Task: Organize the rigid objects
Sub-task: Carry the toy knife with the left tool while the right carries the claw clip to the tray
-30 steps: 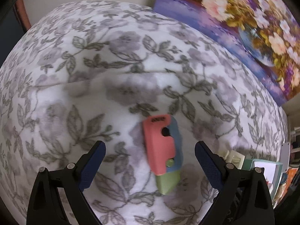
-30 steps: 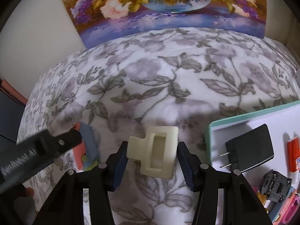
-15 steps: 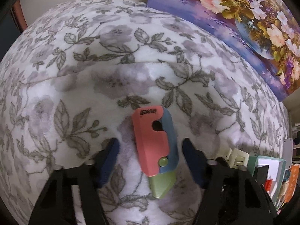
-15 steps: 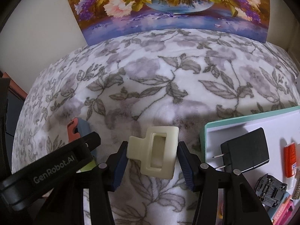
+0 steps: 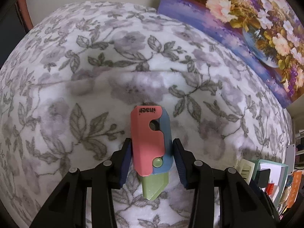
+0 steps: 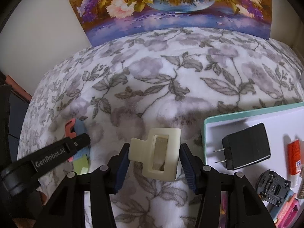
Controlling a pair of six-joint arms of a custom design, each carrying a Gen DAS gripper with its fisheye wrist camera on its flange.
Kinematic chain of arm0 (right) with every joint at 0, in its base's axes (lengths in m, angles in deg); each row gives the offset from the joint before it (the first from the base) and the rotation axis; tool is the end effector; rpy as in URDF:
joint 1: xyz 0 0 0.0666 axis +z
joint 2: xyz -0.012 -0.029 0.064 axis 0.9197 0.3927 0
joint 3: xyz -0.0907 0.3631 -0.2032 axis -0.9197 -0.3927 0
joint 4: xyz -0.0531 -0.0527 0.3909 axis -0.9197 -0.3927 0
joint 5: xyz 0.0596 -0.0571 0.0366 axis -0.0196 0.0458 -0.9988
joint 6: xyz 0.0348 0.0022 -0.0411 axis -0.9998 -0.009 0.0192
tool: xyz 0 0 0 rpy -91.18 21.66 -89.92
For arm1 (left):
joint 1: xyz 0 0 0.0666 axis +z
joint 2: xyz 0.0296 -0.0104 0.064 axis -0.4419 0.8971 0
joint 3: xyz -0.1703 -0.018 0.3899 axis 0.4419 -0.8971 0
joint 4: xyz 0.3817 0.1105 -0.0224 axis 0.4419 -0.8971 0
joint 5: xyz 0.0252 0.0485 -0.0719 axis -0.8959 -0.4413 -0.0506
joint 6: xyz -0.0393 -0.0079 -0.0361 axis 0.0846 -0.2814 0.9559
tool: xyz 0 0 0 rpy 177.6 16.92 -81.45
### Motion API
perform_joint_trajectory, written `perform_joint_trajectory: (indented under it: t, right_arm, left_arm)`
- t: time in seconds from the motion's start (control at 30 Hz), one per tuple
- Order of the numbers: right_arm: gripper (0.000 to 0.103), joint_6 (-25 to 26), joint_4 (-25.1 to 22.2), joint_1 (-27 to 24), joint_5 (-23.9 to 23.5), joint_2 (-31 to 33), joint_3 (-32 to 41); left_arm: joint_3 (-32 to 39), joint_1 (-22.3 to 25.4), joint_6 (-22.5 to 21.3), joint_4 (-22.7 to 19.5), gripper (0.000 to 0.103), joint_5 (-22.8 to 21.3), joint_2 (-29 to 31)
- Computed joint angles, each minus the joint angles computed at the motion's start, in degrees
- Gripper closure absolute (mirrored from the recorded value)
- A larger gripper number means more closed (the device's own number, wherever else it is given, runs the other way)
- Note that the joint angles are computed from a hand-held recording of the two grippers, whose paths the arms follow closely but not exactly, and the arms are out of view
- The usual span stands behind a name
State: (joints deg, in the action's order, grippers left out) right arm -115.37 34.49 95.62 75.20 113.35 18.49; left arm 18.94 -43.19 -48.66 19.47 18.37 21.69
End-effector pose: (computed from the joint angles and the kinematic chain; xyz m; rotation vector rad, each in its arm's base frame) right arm 0.3691 0.1965 0.3922 0.4078 2.6462 0.2324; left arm 0.4234 -0.1307 0.4078 -0.1567 2.8181 -0.2043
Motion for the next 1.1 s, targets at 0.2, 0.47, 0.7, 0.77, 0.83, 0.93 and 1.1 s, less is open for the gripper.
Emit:
perform_joint_trajectory:
  t: [0.2, 0.47, 0.7, 0.77, 0.83, 0.93, 1.1]
  right_arm:
    - [0.048, -0.1, -0.9, 0.9, 0.7, -2.0, 0.6]
    - [0.048, -2.4, -3.9, 2.9, 2.8, -6.0, 1.6]
    - [0.048, -5.7, -9.8, 4.3, 5.9, -11.5, 0.4]
    - [0.048, -7.2, -10.9, 4.4, 6.1, -13.1, -0.2]
    - [0.048, -9.2, -12.1, 4.7, 6.1, -15.2, -1.1]
    - [0.048, -11.8, -14.5, 5.6, 8.1, -18.3, -1.8]
    - [0.048, -14.3, -19.4, 6.3, 10.8, -22.1, -2.4]
  left_arm:
    - [1.7, 0.1, 0.1, -1.0, 0.058, -0.4, -3.5]
    - [3.6, -2.2, 1.0, -2.1, 0.058, -1.8, -8.2]
    - [2.6, -6.1, 1.8, -3.2, 0.058, -3.1, -12.6]
    - [2.1, -7.7, 1.7, -3.3, 0.058, -4.0, -13.5]
    - [1.7, -9.9, 1.8, -3.5, 0.058, -5.0, -14.5]
    - [1.0, -13.3, 2.0, -4.0, 0.058, -6.6, -15.7]
    - [-0.8, -18.7, 2.9, -4.5, 0.058, -7.5, -17.1]
